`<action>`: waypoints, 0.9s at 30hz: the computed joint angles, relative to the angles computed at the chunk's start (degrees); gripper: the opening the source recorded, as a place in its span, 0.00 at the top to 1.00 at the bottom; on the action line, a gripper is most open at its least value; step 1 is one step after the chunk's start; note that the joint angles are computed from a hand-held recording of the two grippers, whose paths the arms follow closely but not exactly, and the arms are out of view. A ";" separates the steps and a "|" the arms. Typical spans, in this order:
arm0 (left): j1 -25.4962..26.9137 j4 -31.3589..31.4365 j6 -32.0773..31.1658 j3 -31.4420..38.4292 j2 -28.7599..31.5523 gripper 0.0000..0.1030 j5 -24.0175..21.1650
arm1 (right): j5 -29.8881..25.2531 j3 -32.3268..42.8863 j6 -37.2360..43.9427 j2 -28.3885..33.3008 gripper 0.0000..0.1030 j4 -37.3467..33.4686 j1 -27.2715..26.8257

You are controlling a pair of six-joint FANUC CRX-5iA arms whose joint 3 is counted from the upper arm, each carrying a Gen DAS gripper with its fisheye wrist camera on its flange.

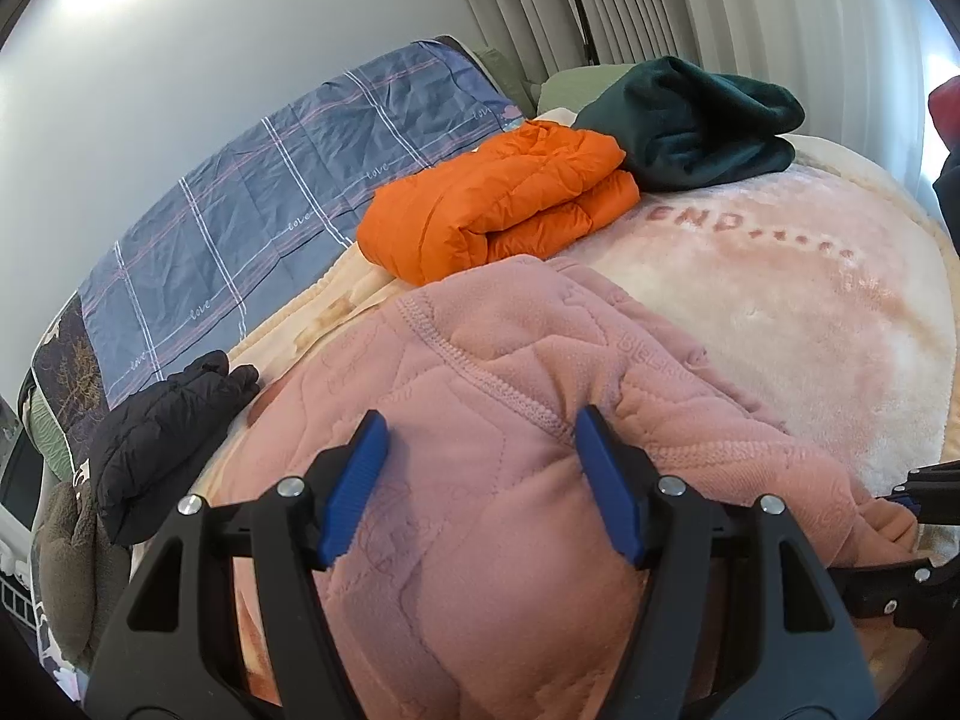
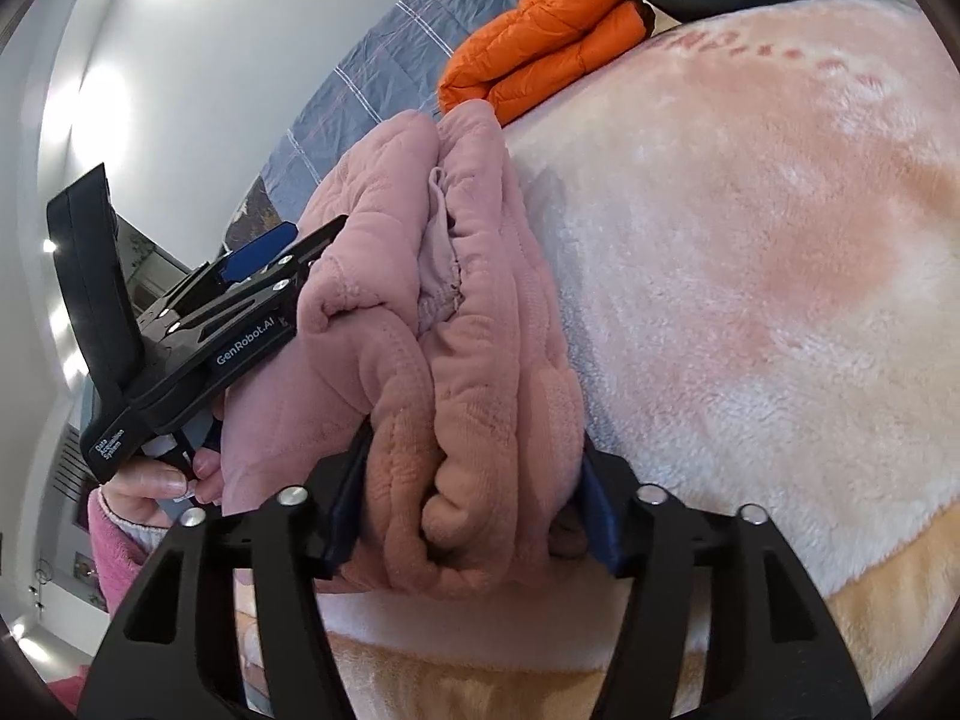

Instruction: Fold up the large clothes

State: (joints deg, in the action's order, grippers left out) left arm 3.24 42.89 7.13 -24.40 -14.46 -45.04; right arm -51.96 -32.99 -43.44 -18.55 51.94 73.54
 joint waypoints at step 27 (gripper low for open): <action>16.90 9.39 21.00 13.28 16.32 0.02 -22.98 | -3.77 1.62 3.34 3.68 0.38 1.28 0.67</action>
